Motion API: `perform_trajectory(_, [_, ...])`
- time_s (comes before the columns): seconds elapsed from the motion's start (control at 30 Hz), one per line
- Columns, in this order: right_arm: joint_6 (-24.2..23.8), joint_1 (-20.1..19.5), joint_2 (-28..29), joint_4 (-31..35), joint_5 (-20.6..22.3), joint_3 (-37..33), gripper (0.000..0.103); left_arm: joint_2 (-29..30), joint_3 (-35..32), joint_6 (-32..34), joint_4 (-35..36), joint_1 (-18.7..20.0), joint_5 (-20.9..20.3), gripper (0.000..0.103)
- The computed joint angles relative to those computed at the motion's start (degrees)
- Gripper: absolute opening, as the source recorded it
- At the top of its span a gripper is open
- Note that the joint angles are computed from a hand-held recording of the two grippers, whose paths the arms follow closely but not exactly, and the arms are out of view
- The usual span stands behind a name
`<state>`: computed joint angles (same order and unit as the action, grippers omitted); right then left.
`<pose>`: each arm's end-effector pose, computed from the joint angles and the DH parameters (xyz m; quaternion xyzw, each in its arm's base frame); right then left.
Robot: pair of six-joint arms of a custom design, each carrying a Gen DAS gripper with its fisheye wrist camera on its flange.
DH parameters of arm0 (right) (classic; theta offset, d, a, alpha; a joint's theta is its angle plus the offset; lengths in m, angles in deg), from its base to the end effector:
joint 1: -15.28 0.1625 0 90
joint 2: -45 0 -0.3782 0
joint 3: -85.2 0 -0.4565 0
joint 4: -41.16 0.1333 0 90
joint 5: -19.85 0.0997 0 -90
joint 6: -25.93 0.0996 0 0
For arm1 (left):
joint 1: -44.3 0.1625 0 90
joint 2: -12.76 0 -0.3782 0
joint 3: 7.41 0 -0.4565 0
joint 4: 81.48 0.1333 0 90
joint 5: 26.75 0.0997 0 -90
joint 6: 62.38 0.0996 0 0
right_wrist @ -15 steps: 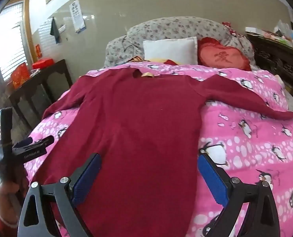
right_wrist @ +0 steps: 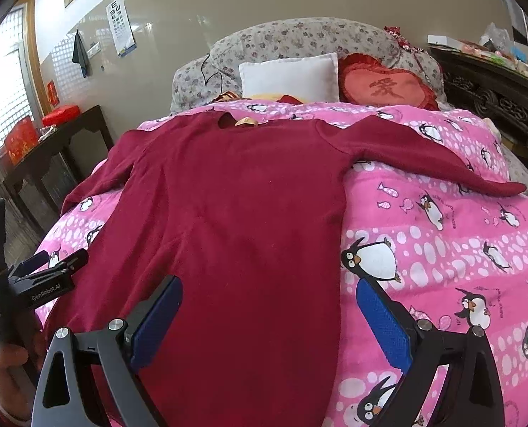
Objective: Fold small clothes
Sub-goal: 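Position both grippers open above the dark red sweater's body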
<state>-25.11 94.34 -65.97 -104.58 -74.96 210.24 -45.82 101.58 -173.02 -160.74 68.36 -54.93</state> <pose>0.0377 -0.4635 0.3968 0.3061 -0.8823 0.2844 0.2166 -0.3618 -0.4037 0.0234 -0.0392 0.7826 -0.4290 0.4494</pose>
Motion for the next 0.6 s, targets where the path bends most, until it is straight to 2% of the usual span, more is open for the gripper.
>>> perform_trajectory(0.03, [0.21,-0.65,-0.14,-0.34,2.04,0.15,0.098,0.03,-0.04,0.12,-0.09,0.04,-0.01,0.103])
perform_trajectory(0.13, [-0.72,-0.64,0.01,-1.4,1.71,0.45,0.098,-0.08,0.14,0.6,-0.97,0.05,0.19,0.103])
perform_trajectory(0.17, [-2.55,-0.74,0.22,-3.82,1.84,0.98,0.098,-0.04,0.08,0.73,-1.01,0.07,0.24,0.103])
perform_trajectory(0.33, [-5.91,-0.52,1.27,-8.69,1.37,1.77,0.098,0.34,-0.56,1.51,-0.82,0.4,0.68,0.103])
perform_trajectory(0.47, [-2.38,0.44,2.15,-6.1,0.18,0.43,0.098,0.5,-0.77,2.58,-2.08,0.65,1.16,0.103])
perform_trajectory(0.6, [-0.65,1.26,3.94,-7.7,-0.87,-0.33,0.098,1.31,-1.58,4.53,-3.43,1.1,1.69,0.103])
